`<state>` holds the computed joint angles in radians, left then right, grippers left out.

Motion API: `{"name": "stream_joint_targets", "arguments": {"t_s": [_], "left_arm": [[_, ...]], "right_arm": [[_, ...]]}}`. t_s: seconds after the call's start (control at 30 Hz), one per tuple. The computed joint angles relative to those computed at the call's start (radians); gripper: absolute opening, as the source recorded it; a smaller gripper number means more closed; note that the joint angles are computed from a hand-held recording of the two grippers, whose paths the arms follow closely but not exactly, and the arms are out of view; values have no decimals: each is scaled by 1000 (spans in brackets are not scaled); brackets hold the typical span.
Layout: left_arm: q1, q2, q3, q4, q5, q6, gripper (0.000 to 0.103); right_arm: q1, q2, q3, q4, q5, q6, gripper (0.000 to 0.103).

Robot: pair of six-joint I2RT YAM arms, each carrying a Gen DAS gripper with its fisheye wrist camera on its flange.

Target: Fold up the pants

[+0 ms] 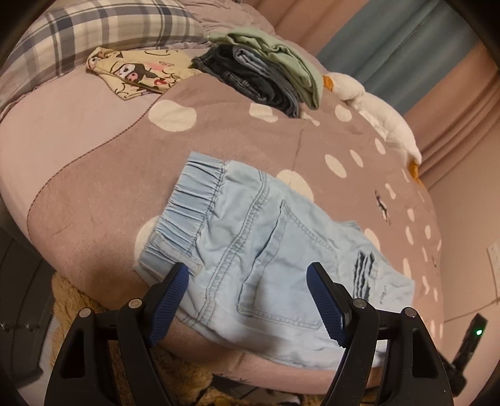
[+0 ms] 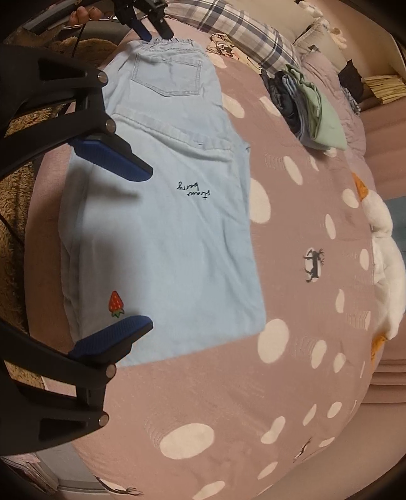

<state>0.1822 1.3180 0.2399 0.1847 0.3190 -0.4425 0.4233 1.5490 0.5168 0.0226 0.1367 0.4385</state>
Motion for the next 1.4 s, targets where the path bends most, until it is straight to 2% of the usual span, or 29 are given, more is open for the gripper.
{"name": "stream_joint_targets", "arguments": {"t_s": [0.07,0.2,0.37,0.77,0.9,1.03,1.23,1.33,1.37,1.4], "left_arm": [[22,-27,-2,-20,21,-3,78],[37,-92,-11,-45,-36,-2,78],[76,25,7,-20,-19,6,78],[57,134,12,22,-44,5,78],[86,184,17,30,16,-9,78],[93,173,-8,60,25,-15,78],[166,227,-36,166,139,-56,76],[181,279,-49,265,190,-84,74],[184,313,-52,321,219,-93,71],[185,354,-53,381,251,-100,63]], "right_arm": [[0,-15,-10,-5,2,2,89],[-6,-31,-13,-13,15,-2,89],[-20,-30,-19,-5,-6,4,89],[-12,-24,-26,11,-17,6,89],[-9,-15,-28,14,-20,13,89],[-9,-15,-30,15,-24,14,89],[-3,-20,-30,10,-21,17,89],[-2,-20,-32,14,-21,19,89],[-4,-18,-33,16,-24,20,89],[-7,-15,-32,17,-28,23,89]]}}
